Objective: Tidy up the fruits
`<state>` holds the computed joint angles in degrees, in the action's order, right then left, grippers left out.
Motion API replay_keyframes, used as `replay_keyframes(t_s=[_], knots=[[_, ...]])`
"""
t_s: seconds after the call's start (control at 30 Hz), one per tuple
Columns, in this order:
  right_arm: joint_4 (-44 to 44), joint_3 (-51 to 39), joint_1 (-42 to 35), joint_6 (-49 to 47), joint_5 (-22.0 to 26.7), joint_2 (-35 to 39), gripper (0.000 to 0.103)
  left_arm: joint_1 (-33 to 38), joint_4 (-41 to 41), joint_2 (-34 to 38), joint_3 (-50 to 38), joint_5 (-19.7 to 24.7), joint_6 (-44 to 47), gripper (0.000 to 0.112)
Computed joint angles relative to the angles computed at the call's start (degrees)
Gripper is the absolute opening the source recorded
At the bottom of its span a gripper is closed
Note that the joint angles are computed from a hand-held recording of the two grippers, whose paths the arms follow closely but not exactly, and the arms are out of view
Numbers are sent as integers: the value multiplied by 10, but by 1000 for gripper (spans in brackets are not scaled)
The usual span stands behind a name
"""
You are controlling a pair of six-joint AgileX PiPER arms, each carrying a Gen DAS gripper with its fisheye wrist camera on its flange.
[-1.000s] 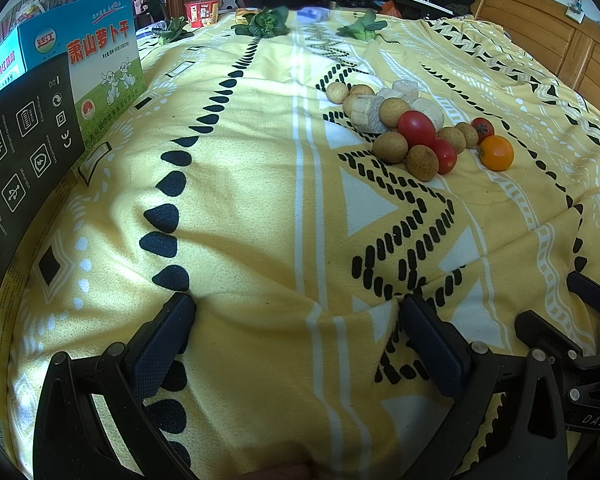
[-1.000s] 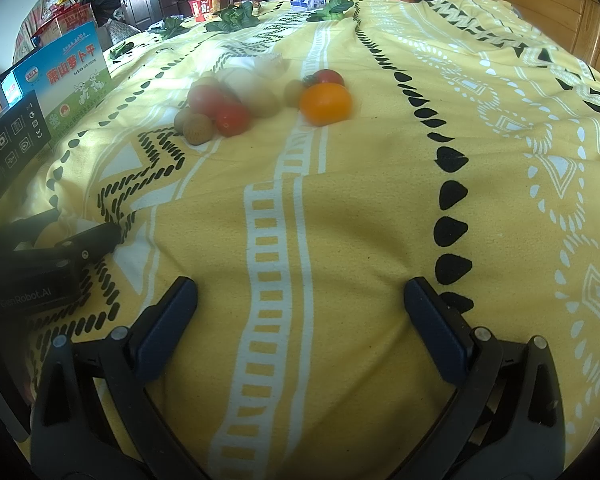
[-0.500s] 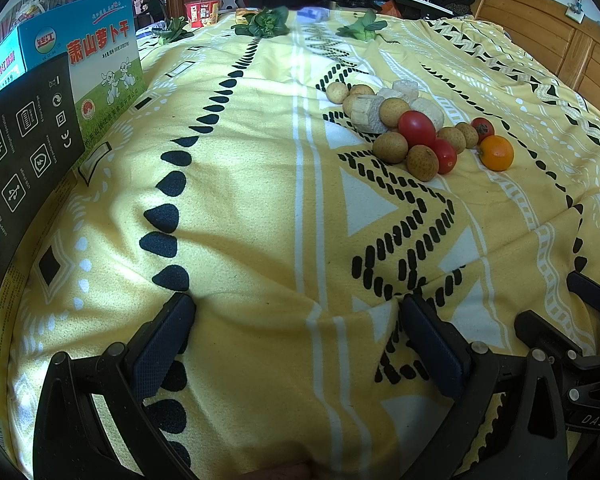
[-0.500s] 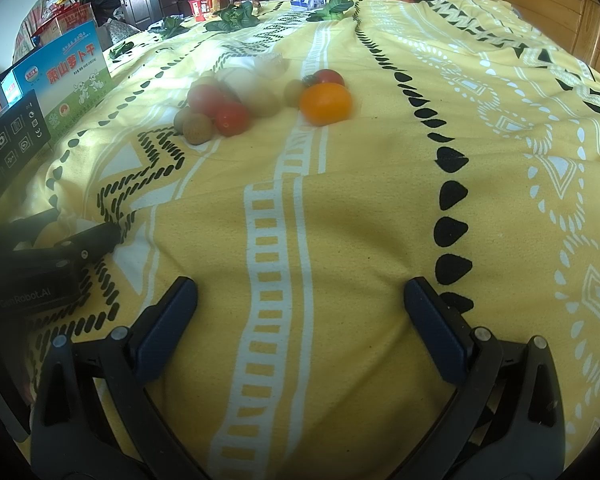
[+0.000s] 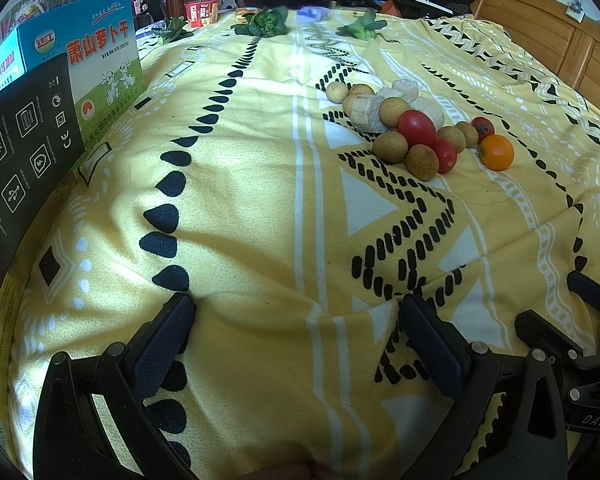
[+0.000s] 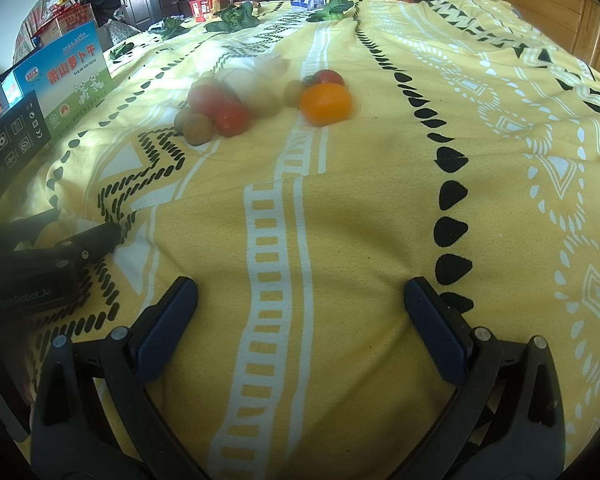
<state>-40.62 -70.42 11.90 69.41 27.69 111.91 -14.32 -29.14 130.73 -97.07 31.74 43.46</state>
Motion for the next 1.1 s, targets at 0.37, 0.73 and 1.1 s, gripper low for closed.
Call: replay_keyframes(t_s=[0.37, 0.73, 1.1], knots=[[2, 1, 0, -3, 1, -2, 103, -1, 0, -4, 5, -1, 0, 103], [-4, -1, -1, 4, -4, 5, 103, -1, 0, -4, 5, -1, -1, 103], [-6, -2, 2, 1, 7, 1, 103, -1, -1, -4, 5, -1, 0, 103]])
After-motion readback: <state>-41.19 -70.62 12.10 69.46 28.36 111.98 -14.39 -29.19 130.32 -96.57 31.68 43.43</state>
